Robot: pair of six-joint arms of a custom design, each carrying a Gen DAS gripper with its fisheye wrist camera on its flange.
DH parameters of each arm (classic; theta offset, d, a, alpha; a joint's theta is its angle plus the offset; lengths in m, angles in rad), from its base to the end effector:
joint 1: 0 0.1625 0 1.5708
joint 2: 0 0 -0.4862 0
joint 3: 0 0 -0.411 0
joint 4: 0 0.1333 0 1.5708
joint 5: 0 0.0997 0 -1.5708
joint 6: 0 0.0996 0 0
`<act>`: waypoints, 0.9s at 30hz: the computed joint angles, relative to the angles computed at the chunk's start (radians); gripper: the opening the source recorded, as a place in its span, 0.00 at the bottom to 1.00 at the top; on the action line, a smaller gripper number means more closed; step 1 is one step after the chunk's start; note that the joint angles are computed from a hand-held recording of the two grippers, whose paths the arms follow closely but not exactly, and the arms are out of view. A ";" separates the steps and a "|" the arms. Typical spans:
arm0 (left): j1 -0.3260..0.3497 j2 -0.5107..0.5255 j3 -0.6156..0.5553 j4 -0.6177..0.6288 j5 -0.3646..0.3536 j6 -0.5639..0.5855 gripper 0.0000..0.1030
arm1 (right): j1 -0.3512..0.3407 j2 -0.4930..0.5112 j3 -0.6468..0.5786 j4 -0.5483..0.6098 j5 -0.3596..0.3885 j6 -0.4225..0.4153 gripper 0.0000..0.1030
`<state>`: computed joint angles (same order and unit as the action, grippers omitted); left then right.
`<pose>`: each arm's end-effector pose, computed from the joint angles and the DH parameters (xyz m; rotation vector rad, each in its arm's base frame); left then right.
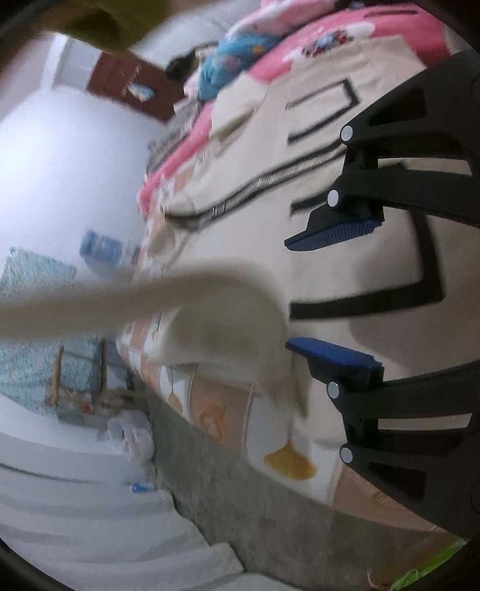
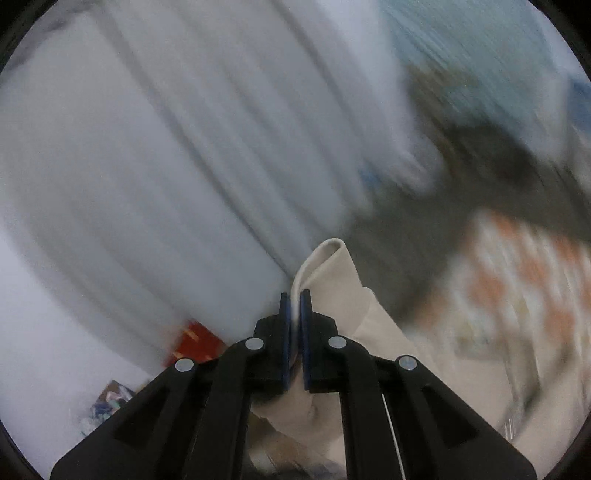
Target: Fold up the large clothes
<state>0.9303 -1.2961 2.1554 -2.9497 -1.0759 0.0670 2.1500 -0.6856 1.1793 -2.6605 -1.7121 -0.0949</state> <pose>-0.1721 -0.5331 0.2926 0.7602 2.5784 -0.8754 0.5794 -0.6679 0.2499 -0.9264 2.8401 -0.9413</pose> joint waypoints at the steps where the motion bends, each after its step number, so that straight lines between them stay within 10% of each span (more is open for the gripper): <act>1: -0.002 0.015 -0.016 0.011 0.037 -0.009 0.45 | 0.009 0.002 -0.011 -0.033 0.028 -0.031 0.05; 6: 0.022 0.088 -0.102 0.079 0.175 -0.114 0.45 | -0.037 -0.093 0.146 -0.172 -0.038 -0.055 0.05; 16: 0.013 0.113 -0.087 0.079 0.273 -0.103 0.42 | -0.342 -0.404 0.709 -0.295 -0.199 0.208 0.05; 27: -0.010 0.149 -0.104 0.108 0.353 -0.093 0.42 | -0.463 -0.479 0.830 -0.322 -0.200 0.260 0.06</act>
<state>0.9201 -1.1474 2.0515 -2.8416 -0.7234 -0.0262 1.6870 -1.1648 2.0096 -2.9826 -1.9121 0.1650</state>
